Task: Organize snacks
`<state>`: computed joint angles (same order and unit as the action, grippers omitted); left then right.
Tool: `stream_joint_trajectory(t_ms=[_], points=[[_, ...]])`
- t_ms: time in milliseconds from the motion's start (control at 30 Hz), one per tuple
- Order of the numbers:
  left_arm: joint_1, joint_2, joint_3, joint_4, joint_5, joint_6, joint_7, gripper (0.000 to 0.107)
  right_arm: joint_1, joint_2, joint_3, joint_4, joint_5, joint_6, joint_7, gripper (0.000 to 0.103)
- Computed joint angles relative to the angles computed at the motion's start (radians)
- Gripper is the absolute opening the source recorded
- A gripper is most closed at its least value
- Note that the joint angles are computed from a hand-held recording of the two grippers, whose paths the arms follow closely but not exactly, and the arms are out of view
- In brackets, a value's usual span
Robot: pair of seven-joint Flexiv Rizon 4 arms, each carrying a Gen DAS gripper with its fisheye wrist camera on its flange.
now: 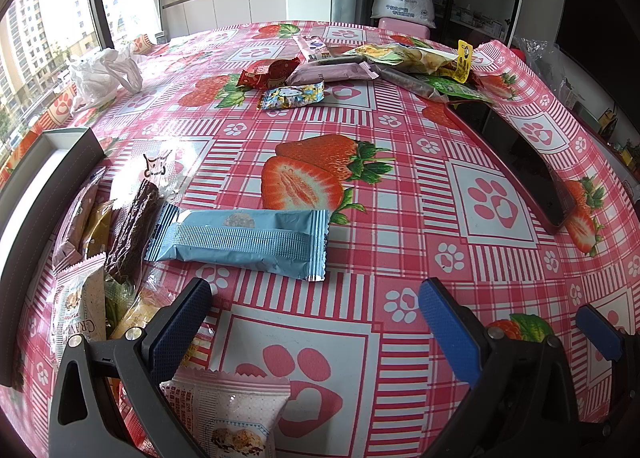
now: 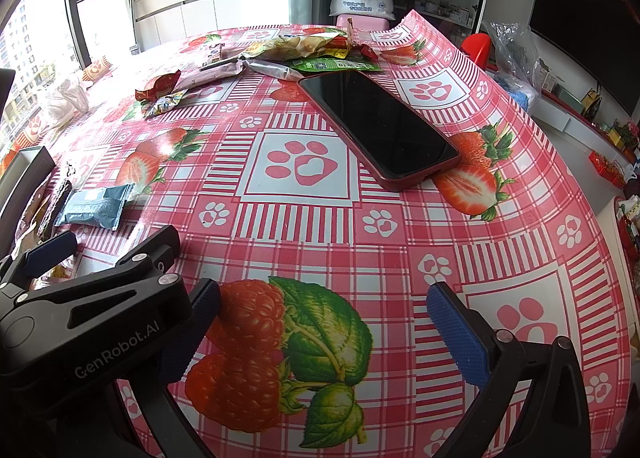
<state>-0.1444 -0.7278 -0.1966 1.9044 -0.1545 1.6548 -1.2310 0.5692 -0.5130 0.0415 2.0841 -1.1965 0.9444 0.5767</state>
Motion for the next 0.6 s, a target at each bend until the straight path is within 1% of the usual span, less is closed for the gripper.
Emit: stream_joint_trajectory(t_ms=[400,433,567,600], points=[[-0.003,0.001,0.004,-0.001,0.001,-0.004,-0.003,0.103,-0.001,0.001,0.001,0.001,0.000,0.000,-0.001,0.103],[-0.007,0.005,0.010,-0.004,0.001,-0.019,0.000,0.103,-0.001,0.002,0.000,0.002,-0.001,0.000,0.000,0.103],[0.034,0.036,-0.025,-0.023,-0.009,-0.192,0.076,0.103,-0.001,0.000,0.000,0.000,-0.004,0.004,0.004,0.103],[0.039,0.038,-0.028,-0.030,-0.016,-0.218,0.094,0.103,-0.001,0.000,0.001,0.000,-0.003,0.002,0.004,0.103]])
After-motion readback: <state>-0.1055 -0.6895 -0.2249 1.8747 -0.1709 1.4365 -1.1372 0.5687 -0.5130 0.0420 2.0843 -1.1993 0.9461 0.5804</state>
